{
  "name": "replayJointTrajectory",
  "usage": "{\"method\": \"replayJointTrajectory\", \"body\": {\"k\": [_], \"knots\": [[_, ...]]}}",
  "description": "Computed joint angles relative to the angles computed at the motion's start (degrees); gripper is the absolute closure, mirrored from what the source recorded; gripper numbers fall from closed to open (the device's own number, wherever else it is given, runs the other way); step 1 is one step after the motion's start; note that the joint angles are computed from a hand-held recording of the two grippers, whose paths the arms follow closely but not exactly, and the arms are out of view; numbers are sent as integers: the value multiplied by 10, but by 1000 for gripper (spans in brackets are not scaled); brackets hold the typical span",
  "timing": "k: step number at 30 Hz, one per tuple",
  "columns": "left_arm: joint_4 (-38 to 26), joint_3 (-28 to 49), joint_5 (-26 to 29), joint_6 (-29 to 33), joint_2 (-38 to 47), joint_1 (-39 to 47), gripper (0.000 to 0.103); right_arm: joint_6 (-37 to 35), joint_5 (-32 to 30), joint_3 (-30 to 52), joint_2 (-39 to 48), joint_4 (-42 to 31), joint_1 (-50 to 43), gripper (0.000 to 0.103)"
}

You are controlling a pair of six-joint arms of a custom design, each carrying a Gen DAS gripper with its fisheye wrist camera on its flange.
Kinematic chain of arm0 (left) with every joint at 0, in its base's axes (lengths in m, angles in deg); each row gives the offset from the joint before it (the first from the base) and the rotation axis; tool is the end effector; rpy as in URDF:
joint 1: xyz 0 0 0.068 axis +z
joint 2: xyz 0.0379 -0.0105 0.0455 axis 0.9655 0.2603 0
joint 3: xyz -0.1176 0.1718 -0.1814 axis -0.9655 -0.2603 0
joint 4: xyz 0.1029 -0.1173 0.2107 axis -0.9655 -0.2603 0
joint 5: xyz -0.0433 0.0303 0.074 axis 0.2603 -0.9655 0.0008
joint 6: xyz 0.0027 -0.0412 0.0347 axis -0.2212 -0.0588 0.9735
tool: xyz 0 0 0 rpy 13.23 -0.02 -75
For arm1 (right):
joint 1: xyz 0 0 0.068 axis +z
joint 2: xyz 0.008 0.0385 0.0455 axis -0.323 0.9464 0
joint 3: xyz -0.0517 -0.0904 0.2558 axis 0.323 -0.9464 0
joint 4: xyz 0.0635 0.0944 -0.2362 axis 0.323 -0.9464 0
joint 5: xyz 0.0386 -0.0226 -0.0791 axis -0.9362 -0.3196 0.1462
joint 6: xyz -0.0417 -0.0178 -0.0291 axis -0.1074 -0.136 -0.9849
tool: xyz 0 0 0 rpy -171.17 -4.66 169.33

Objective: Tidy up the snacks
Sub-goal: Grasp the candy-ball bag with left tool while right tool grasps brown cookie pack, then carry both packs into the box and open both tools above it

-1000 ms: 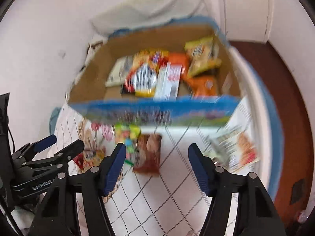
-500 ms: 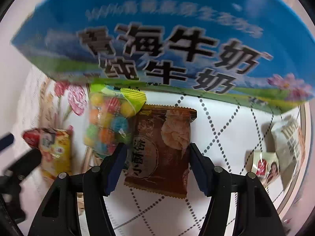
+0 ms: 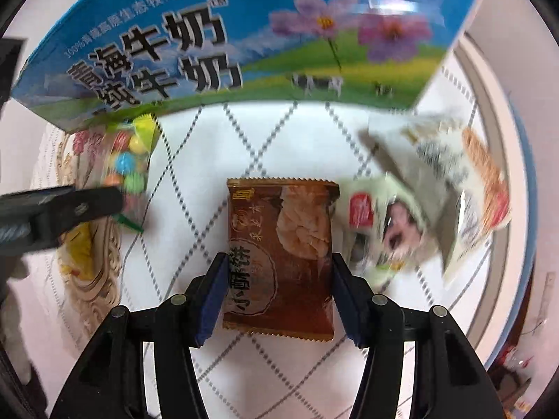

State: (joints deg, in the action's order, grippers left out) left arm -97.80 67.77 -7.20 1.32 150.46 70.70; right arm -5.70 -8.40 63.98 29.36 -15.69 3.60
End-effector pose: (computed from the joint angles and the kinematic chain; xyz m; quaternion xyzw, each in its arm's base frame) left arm 0.3263 -0.0278 0.1467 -0.0472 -0.9975 0.0525 0.0053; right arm 0.2822 0.1185 0.1242 0.0098 0.9954 0.0601 0.0741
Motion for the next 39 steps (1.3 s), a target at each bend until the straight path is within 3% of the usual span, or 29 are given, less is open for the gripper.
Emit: {"method": "replayJointTrajectory", "body": {"k": [4, 6, 7, 8, 12, 14, 19, 23, 30, 35, 39], "knots": [[17, 3, -6, -4, 18, -9, 10, 12, -10, -14, -6, 17, -13, 34], [35, -9, -8, -7, 12, -11, 27, 0, -13, -12, -2, 20, -30, 34], [37, -8, -6, -7, 16, -13, 43, -8, -11, 2, 10, 18, -35, 34], [37, -9, -11, -10, 20, -16, 46, -6, -9, 3, 13, 20, -31, 35], [56, -40, -1, -20, -1, -12, 49, -15, 0, 18, 18, 11, -23, 41], [45, -89, 18, -28, -52, -5, 49, 5, -7, 8, 13, 15, 2, 43], [20, -201, 55, -17, -142, 6, 49, 27, -34, -78, -63, 13, 44, 43], [29, -252, 79, -14, -155, 0, 48, 39, -37, -115, -82, 24, 63, 43], [74, -269, 65, -54, -141, -26, 51, 46, -24, -127, -47, 63, 70, 42], [46, -270, 70, -73, -186, -37, 52, 77, -29, -137, -70, 86, 86, 44], [-32, -215, 85, -56, -225, -20, 53, 93, -49, -160, -142, 78, 75, 44]]}}
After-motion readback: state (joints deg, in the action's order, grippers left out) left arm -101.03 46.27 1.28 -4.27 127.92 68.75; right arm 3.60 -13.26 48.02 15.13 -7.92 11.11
